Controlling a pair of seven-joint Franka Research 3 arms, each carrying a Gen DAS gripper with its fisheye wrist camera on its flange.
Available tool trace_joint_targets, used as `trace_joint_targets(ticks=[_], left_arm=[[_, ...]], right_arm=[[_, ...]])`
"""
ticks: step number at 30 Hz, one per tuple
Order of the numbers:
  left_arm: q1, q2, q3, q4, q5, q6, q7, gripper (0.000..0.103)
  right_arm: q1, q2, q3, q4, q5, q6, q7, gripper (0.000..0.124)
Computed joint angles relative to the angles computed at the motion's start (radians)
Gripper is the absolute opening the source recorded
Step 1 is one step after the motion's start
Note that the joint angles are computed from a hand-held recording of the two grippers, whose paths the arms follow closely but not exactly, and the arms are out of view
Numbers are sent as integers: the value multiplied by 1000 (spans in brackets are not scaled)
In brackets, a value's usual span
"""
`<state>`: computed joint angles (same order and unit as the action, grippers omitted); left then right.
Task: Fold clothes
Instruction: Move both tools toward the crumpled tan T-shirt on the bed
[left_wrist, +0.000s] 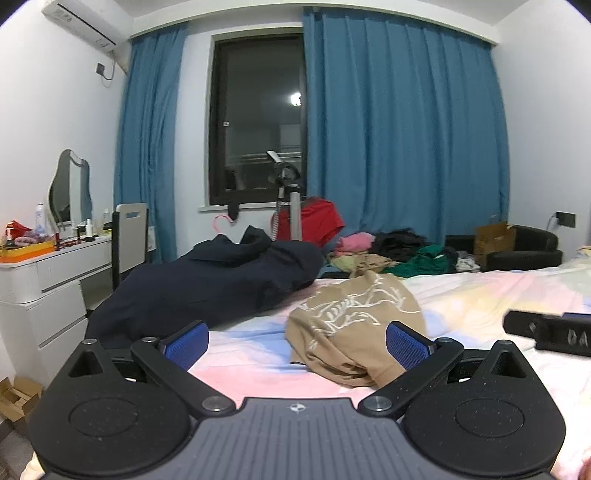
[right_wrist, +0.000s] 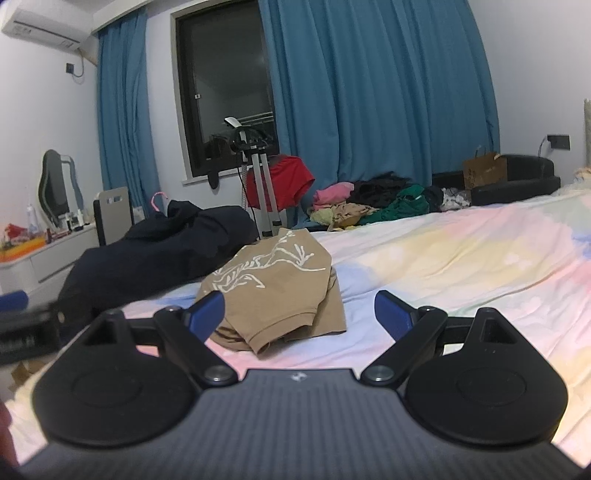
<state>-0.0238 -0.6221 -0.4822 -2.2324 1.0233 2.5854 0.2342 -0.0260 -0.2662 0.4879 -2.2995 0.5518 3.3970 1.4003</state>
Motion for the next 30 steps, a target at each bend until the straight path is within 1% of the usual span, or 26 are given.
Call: trace_joint_targets(ticks=[1, 2, 4, 5, 6, 7, 8, 9, 10, 11, 12, 13, 14, 18, 20, 22, 23, 26, 27, 29, 30], left_arm=[[-2, -3, 1, 2, 1, 3, 1, 103], [-4, -4, 0, 7, -1, 0, 5, 103], [-13, -5, 2, 19, -18, -17, 26, 103], [-18, -8, 7, 23, -26, -18, 33, 103], [-25, -11, 18, 24, -37, -7, 40, 103], [-35, -12, 31, 26, -55, 5, 50, 103], [-45, -13, 44, 28, -76, 18, 63, 103], [-49, -14, 50, 32, -94, 20, 76, 103], [-53, -14, 52, 38, -114, 12, 94, 103], [-58, -15, 55, 44, -135, 0, 117, 103], [-63, -12, 58, 52, -154, -13, 141, 103], [-72, -10, 65, 58, -175, -20, 168, 103], [-82, -9, 72, 64, -197, -25, 196, 103], [-137, -13, 125, 70, -297, 2, 316, 103], [-151, -18, 137, 82, -342, -2, 371, 103], [-155, -17, 137, 108, -377, -32, 426, 103], [-160, -14, 138, 128, -399, -60, 458, 103], [-201, 12, 161, 192, -511, -138, 527, 103], [-221, 20, 176, 205, -561, -145, 538, 103], [-250, 33, 202, 206, -626, -113, 567, 103], [-243, 42, 194, 209, -630, -110, 573, 103]], right_arm=[[-1, -6, 0, 4, 6, -8, 6, 90], [-22, -11, 20, 8, 6, -3, 10, 90], [-142, -35, 126, 25, 27, -14, 14, 90], [-173, -46, 148, 35, 30, -33, 35, 90], [-183, -55, 150, 43, 30, -51, 56, 90], [-159, -58, 118, 56, 34, -82, 84, 90], [-113, -58, 68, 67, 35, -107, 97, 90], [-103, -63, 52, 83, 54, -137, 101, 90], [-127, -75, 55, 92, 2, -169, 154, 90], [-185, -92, 92, 109, -11, -207, 177, 90], [-226, -105, 113, 125, -39, -243, 210, 90], [-236, -111, 106, 149, -61, -288, 224, 90], [-229, -112, 89, 170, -78, -326, 228, 90], [-126, -121, -24, 236, -106, -445, 189, 90], [-92, -130, -60, 273, -122, -498, 201, 90], [-57, -138, -95, 308, -132, -542, 219, 90], [-37, -135, -113, 328, -137, -560, 223, 90], [14, -131, -155, 362, -149, -590, 254, 90], [24, -131, -163, 366, -158, -594, 272, 90], [33, -131, -174, 360, -181, -579, 318, 90], [41, -127, -180, 352, -192, -565, 333, 90]])
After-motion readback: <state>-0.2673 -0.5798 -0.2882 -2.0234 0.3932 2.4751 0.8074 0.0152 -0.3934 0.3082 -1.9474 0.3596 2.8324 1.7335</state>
